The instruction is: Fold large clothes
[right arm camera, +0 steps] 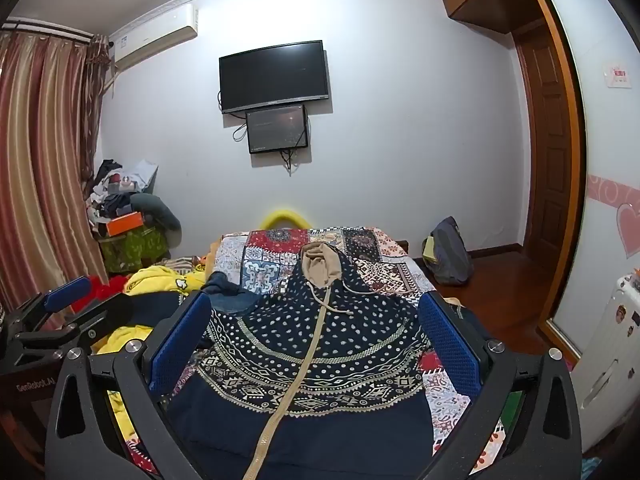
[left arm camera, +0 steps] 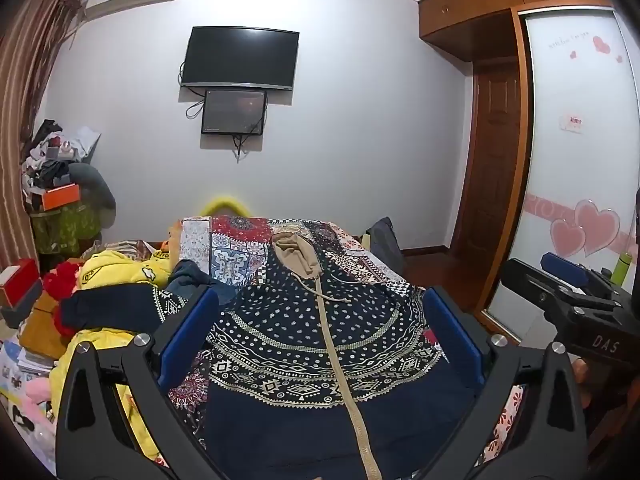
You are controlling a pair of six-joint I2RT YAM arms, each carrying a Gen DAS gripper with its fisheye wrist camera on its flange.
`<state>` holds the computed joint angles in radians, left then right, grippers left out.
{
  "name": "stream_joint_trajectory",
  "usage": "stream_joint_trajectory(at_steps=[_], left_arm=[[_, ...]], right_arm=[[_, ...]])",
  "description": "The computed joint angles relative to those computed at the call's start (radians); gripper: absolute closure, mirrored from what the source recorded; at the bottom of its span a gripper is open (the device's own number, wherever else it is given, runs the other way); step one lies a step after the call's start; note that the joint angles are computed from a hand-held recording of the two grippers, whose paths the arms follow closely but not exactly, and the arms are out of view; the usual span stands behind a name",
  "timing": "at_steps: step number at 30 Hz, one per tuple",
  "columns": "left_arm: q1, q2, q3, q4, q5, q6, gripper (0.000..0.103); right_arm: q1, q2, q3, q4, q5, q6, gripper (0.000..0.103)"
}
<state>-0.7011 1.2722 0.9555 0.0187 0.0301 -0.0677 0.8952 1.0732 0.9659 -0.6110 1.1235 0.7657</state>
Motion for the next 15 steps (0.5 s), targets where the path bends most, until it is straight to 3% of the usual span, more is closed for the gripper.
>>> stream_joint_trajectory(at_steps=[15], left_arm=[[0.030, 0.006, -0.007, 0.022, 0.034, -0.034, 0.000]], right_arm=[[-0.004, 0.003, 0.003, -0.001, -0.005, -0.002, 0.000]])
